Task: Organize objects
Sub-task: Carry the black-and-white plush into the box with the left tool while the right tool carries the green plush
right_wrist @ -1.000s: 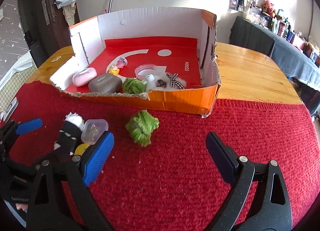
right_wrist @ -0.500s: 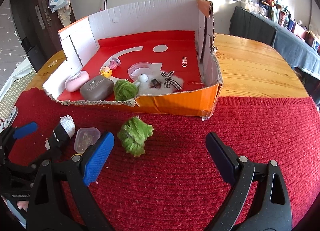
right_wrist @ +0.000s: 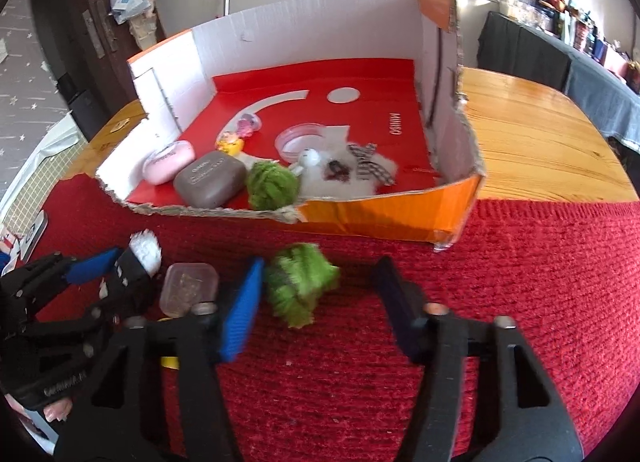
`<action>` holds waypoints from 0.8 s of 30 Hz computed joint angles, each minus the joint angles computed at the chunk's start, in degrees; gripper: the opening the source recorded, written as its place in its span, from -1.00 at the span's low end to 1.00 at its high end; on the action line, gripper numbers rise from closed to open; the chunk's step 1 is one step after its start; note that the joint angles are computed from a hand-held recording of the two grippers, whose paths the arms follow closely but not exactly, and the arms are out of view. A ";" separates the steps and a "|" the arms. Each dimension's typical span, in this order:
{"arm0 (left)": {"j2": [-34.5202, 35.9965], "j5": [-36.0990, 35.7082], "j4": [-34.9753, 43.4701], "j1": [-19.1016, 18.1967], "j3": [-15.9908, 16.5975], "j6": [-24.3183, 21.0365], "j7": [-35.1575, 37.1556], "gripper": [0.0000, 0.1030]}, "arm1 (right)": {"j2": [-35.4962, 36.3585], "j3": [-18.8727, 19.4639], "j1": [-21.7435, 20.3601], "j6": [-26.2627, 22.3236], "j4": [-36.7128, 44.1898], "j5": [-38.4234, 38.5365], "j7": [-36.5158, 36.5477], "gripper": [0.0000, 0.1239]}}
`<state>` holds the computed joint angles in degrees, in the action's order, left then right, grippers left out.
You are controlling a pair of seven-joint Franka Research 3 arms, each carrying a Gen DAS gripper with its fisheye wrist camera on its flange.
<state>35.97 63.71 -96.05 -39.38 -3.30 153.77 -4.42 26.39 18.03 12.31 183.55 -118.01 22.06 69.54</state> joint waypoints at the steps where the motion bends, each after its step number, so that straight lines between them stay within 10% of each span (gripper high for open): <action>1: -0.18 0.30 -0.35 0.13 0.15 0.89 -0.71 -0.32 | -0.09 0.31 -0.08 -0.07 -0.20 -0.49 -0.61 -0.48; 7: -2.50 3.69 -2.66 -0.62 0.93 2.36 -4.79 -0.32 | -1.70 6.57 -5.27 4.37 -4.16 -2.01 -2.81 -0.49; 12: -4.59 8.03 -3.82 -0.80 0.39 1.79 -8.24 -0.32 | -2.80 20.34 -19.03 6.25 -8.40 -6.73 -1.68 -0.49; 24: -7.18 12.50 -5.66 0.60 -2.87 -2.52 -11.85 -0.32 | -3.60 26.34 -26.08 8.37 -12.16 -16.95 5.83 -0.49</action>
<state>28.79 76.22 -101.70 -38.79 -6.17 151.25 -16.27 22.79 44.37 -13.77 191.93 -130.16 5.11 75.38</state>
